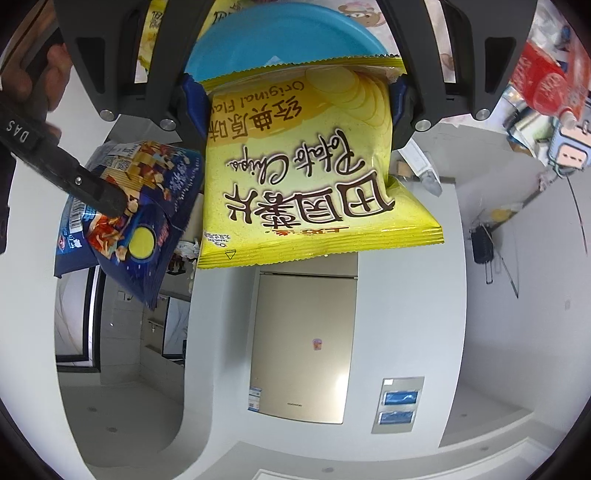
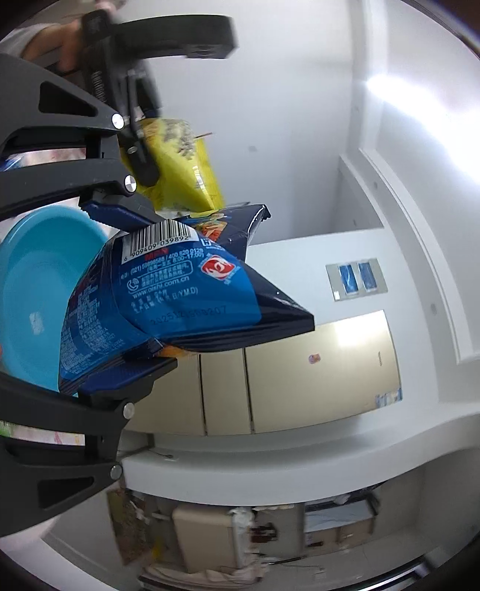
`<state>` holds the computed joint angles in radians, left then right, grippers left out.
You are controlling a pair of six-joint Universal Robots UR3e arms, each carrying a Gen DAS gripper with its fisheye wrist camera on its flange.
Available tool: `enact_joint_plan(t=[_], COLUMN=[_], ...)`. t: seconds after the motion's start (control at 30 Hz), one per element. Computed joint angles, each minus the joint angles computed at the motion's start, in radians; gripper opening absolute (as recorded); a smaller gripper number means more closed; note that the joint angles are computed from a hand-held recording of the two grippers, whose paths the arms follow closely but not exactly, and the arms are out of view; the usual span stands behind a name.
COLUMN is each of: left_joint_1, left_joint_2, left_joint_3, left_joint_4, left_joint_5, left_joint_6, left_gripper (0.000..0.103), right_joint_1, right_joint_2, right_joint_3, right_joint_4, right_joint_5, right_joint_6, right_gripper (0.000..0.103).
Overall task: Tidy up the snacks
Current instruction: 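Carry both bags over the blue basin and open both tools to drop them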
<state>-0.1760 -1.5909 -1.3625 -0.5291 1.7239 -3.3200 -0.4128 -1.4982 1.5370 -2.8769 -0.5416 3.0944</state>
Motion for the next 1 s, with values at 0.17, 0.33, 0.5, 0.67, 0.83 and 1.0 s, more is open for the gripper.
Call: enact_joint_plan(t=[0.17, 0.33, 0.5, 0.67, 0.83, 1.0], left_joint_1=[0.017, 0.046, 0.060, 0.069, 0.062, 0.072], left_joint_2=[-0.047, -0.090, -0.145, -0.204, -0.269, -0.250], left_joint_3=[-0.038, -0.086, -0.078, -0.047, 0.014, -0.052], left_joint_4=[0.042, 0.062, 0.063, 0.038, 0.001, 0.028], left_joint_5=[-0.004, -0.059, -0.092, -0.114, -0.103, -0.117], left_joint_6=[0.000, 0.017, 0.015, 0.006, -0.009, -0.010], left_gripper=[0.076, 0.076, 0.076, 0.076, 0.076, 0.076], right_joint_1=[0.103, 0.103, 0.108, 0.127, 0.151, 0.163], right_joint_2=[0.019, 0.097, 0.155, 0.224, 0.254, 0.275], right_joint_3=[0.051, 0.009, -0.016, -0.082, -0.111, -0.116], right_joint_4=[-0.016, 0.016, 0.045, 0.142, 0.190, 0.180], right_joint_5=[-0.150, -0.142, -0.152, -0.184, -0.226, -0.257], right_joint_6=[-0.083, -0.066, -0.086, -0.103, -0.113, -0.115], right_gripper=[0.062, 0.062, 0.062, 0.062, 0.062, 0.062])
